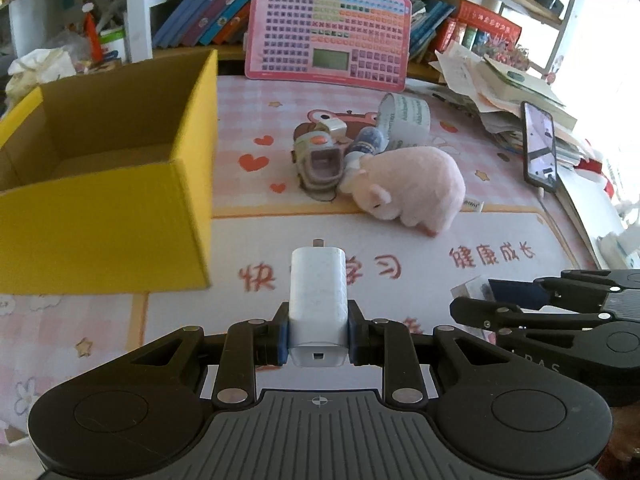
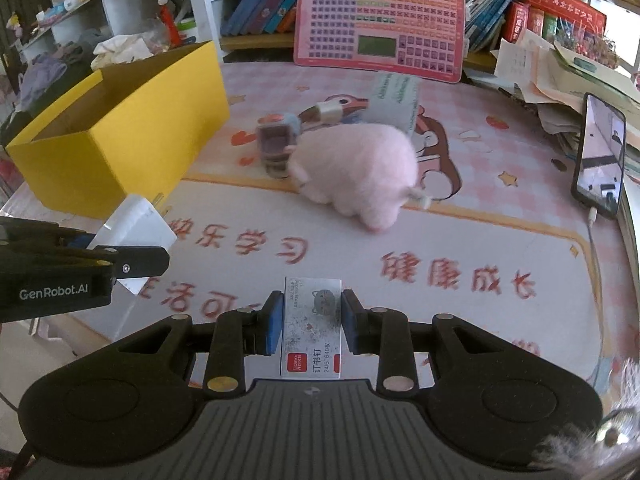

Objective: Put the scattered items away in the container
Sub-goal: 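Carry the charger in the left tool and card box in the right tool to the yellow box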

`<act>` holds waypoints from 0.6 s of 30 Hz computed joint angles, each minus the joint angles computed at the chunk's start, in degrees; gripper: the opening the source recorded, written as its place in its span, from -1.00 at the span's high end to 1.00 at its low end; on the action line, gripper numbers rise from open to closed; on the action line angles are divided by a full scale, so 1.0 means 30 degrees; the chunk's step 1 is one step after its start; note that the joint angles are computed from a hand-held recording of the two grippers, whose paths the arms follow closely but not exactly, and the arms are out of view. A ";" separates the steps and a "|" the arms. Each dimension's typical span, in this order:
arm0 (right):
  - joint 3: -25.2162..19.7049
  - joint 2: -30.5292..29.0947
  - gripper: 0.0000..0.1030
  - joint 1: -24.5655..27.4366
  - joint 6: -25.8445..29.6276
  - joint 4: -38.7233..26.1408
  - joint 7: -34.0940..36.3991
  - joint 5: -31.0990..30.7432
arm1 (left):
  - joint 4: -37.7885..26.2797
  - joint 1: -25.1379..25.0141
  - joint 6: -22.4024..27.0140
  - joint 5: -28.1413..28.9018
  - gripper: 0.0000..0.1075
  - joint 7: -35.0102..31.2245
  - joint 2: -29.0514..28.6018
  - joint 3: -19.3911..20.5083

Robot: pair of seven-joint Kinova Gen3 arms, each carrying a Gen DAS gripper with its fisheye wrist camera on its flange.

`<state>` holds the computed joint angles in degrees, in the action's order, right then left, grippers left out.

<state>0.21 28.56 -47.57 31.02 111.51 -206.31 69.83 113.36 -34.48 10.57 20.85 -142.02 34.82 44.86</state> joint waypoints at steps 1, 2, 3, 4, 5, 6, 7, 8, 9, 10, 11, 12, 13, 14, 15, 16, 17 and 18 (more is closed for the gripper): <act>-0.0206 0.0120 0.44 -0.0151 0.0402 -0.0330 0.0289 -0.0487 | 0.0009 -0.0660 0.0309 -0.0085 0.54 -0.0288 0.0126 0.0365; -0.0353 0.0234 0.44 -0.0405 0.0916 -0.0715 0.0594 -0.0998 | -0.0003 -0.1334 0.0680 -0.0088 0.54 -0.0656 0.0241 0.0716; -0.0394 0.0330 0.44 -0.0749 0.1418 -0.1063 0.0749 -0.1334 | -0.0024 -0.2020 0.1094 -0.0030 0.54 -0.1139 0.0327 0.1034; -0.0405 0.0437 0.44 -0.1133 0.1873 -0.1396 0.0810 -0.1548 | -0.0042 -0.2633 0.1477 0.0108 0.54 -0.1690 0.0387 0.1277; -0.0441 0.0606 0.44 -0.1523 0.2339 -0.1804 0.0899 -0.1759 | -0.0086 -0.3180 0.1839 0.0243 0.54 -0.2223 0.0447 0.1459; -0.0495 0.0801 0.44 -0.1839 0.2738 -0.2222 0.1065 -0.2017 | -0.0163 -0.3682 0.2215 0.0351 0.54 -0.2758 0.0507 0.1568; -0.0554 0.1016 0.44 -0.2095 0.3061 -0.2650 0.1287 -0.2319 | -0.0246 -0.4088 0.2596 0.0452 0.54 -0.3238 0.0527 0.1582; -0.0599 0.1230 0.44 -0.2379 0.3370 -0.3090 0.1486 -0.2641 | -0.0367 -0.4412 0.3026 0.0549 0.54 -0.3659 0.0527 0.1512; -0.0582 0.1429 0.44 -0.2707 0.3667 -0.3493 0.1590 -0.2899 | -0.0519 -0.4755 0.3508 0.0633 0.54 -0.4093 0.0548 0.1418; -0.0523 0.1645 0.44 -0.3043 0.3971 -0.3898 0.1648 -0.3114 | -0.0639 -0.5067 0.3914 0.0737 0.54 -0.4523 0.0570 0.1324; -0.0464 0.1864 0.44 -0.3355 0.4270 -0.4311 0.1699 -0.3349 | -0.0761 -0.5346 0.4293 0.0846 0.54 -0.4935 0.0586 0.1208; -0.0414 0.2078 0.44 -0.3606 0.4511 -0.4720 0.1763 -0.3614 | -0.0916 -0.5642 0.4708 0.0945 0.54 -0.5362 0.0610 0.1079; -0.0361 0.2299 0.44 -0.3842 0.4732 -0.5132 0.1819 -0.3892 | -0.1058 -0.5920 0.5076 0.1056 0.54 -0.5795 0.0637 0.0957; -0.0298 0.2530 0.44 -0.4074 0.4953 -0.5558 0.1877 -0.4174 | -0.1180 -0.6161 0.5379 0.1177 0.54 -0.6230 0.0664 0.0836; -0.0196 0.2745 0.44 -0.4302 0.5113 -0.5919 0.1895 -0.4383 | -0.1304 -0.6403 0.5667 0.1298 0.54 -0.6677 0.0691 0.0712; -0.0082 0.2950 0.44 -0.4516 0.5256 -0.6263 0.1927 -0.4552 | -0.1434 -0.6568 0.5920 0.1434 0.54 -0.7073 0.0710 0.0566; 0.0020 0.3161 0.44 -0.4702 0.5390 -0.6624 0.2021 -0.4708 | -0.1569 -0.6686 0.6155 0.1593 0.54 -0.7424 0.0726 0.0407; 0.0099 0.3365 0.44 -0.4855 0.5529 -0.7005 0.2219 -0.4867 | -0.1710 -0.6832 0.6382 0.1785 0.54 -0.7778 0.0753 0.0265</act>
<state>0.51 38.65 -62.14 47.60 90.49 -199.65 55.22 108.23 -54.97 29.72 26.20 -165.36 37.08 45.66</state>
